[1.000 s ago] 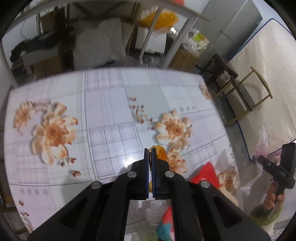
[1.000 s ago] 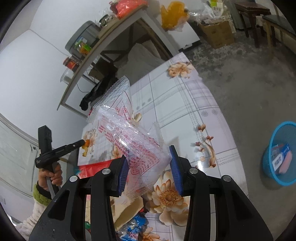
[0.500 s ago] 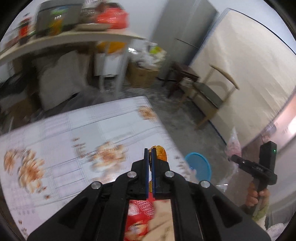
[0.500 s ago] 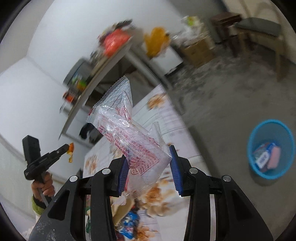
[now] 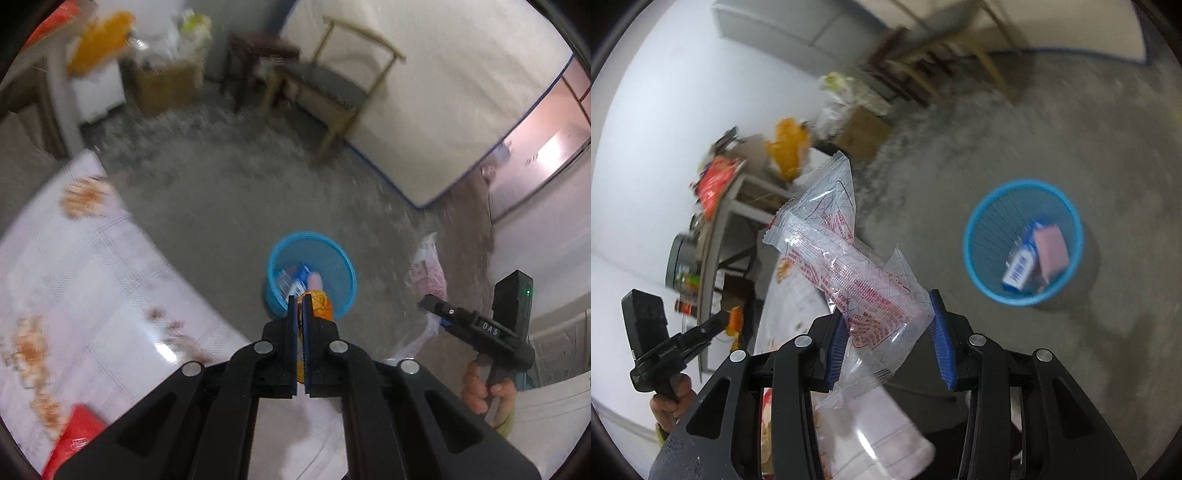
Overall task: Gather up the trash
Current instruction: 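Carry both items over the wastebasket and open both grippers to drop them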
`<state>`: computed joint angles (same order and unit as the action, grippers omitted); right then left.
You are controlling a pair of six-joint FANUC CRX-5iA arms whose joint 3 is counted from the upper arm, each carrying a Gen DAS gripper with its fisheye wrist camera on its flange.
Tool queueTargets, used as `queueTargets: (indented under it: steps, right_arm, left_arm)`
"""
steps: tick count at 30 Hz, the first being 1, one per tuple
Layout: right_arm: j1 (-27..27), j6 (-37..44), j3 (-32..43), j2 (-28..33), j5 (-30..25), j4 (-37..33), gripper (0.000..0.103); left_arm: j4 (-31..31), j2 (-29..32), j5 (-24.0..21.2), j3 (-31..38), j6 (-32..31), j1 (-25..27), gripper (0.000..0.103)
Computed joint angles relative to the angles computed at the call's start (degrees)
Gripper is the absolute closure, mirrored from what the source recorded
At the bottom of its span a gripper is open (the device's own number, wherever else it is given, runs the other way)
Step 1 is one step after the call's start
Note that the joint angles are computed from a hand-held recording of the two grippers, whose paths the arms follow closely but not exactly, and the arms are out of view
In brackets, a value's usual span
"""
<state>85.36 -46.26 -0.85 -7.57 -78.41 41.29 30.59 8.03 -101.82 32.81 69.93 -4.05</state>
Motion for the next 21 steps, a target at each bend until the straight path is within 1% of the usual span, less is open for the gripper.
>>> queueTargets:
  steps: [3, 7, 10, 11, 12, 13, 14, 15, 16, 17, 19, 21]
  right_arm:
    - [-0.28, -4.49, -4.96, -3.00, 1.85, -1.61, 0.064]
    - [-2.29, -7.97, -10.23, -6.03, 5.69, -3.41, 0.064]
    - [-5.24, -9.00, -13.78, -8.05, 8.31, -4.58, 0.059]
    - [-5.99, -9.09, -14.62, -8.47, 8.81, -4.69, 0.054]
    - [-7.74, -8.56, -15.74, -8.74, 9.62, -5.30, 0.044]
    - [-8.31, -8.50, -16.57, -8.99, 10.10, -5.30, 0.038]
    - [-9.37, -8.09, -17.69, -9.26, 11.12, -5.51, 0.032]
    - [-10.64, -7.30, -18.46, -9.19, 11.55, -7.37, 0.032]
    - [-10.88, -7.49, -19.23, -9.36, 12.07, -8.31, 0.032]
    - [-11.14, -7.76, -20.52, -9.95, 13.52, -9.46, 0.032]
    - [-10.90, -8.20, -21.36, -10.06, 14.75, -11.28, 0.032]
    - [-9.50, -9.33, -22.34, -10.12, 15.58, -10.88, 0.032]
  left_arm:
    - [-3.22, 3.71, 0.87, 1.01, 4.36, -7.10, 0.101]
    - [-5.27, 8.29, 2.43, 2.82, 8.25, -12.72, 0.101]
    - [-6.71, 12.96, 3.43, 7.28, 11.58, -16.63, 0.100]
    - [-6.98, 13.89, 4.67, 7.74, 12.07, -17.62, 0.100]
    - [-7.02, 15.23, 5.44, 8.96, 12.64, -18.31, 0.097]
    - [-7.10, 16.71, 6.12, 10.40, 13.90, -19.09, 0.085]
    - [-7.33, 17.52, 6.96, 11.17, 15.14, -19.62, 0.078]
    - [-7.78, 17.86, 7.64, 11.49, 15.78, -19.79, 0.066]
    - [-8.56, 17.67, 8.67, 11.20, 16.07, -20.04, 0.064]
    - [-8.81, 17.34, 9.32, 10.53, 15.89, -20.18, 0.064]
    - [-8.53, 17.30, 9.13, 9.97, 15.49, -20.17, 0.064]
    - [-8.00, 16.09, 9.64, 8.21, 14.47, -19.53, 0.064]
